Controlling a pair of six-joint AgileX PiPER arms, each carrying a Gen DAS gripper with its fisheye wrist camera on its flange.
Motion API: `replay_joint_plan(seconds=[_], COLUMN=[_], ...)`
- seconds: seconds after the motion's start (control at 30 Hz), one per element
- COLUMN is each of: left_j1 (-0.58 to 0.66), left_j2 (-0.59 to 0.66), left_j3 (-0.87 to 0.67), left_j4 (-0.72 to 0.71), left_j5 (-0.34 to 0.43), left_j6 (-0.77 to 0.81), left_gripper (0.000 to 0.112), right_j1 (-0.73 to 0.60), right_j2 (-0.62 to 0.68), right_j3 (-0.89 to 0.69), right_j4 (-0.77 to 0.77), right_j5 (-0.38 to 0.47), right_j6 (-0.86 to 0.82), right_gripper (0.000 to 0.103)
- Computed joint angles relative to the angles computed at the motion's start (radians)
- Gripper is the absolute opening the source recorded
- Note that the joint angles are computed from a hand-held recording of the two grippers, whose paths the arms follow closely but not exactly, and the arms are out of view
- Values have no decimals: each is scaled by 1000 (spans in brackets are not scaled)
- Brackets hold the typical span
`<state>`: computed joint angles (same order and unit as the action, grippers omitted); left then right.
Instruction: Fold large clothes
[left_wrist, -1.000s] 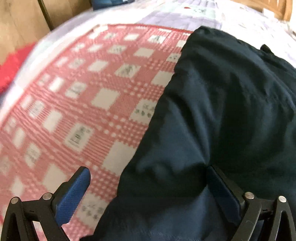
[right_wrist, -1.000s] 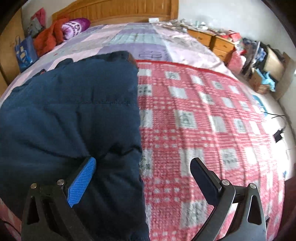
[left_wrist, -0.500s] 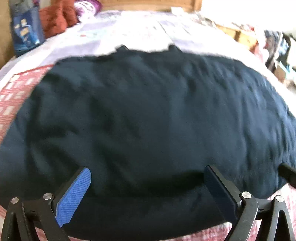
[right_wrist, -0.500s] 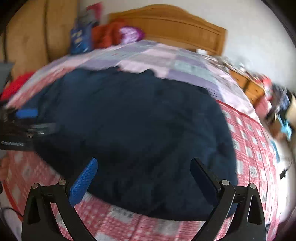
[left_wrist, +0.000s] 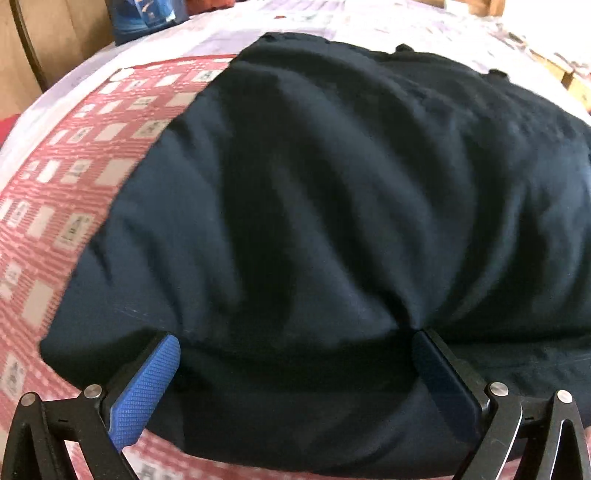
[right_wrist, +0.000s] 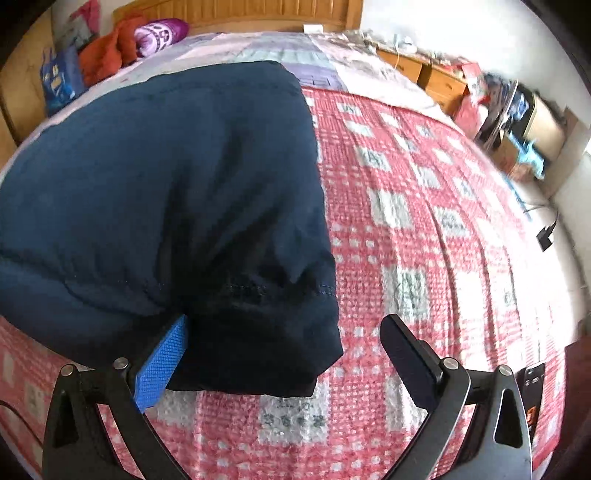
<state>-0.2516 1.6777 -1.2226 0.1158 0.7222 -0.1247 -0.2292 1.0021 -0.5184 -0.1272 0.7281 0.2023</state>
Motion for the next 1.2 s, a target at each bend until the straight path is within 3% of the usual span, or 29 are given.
replay_joint_plan(seconds=[0.27,0.9,1.1,1.2], left_j1=[26,18,13,-8], left_j2=[6,29,50,42], left_j3=[13,-1,-62,-102], left_j4=[13,27,30,88], left_j5=[-10,-5,69,110], left_j6=[-15,-42,-40,-58], left_gripper=[103,103,103,101], right_j1=[-45,-46,-30,14], right_j2=[1,135,167,100], right_j3=[-4,-51,-111,-145], right_j4=[61,60,31,-44], right_j5=[10,-49,16,62], right_j6=[-111,-103,-94,-57], right_gripper=[103,103,102,101])
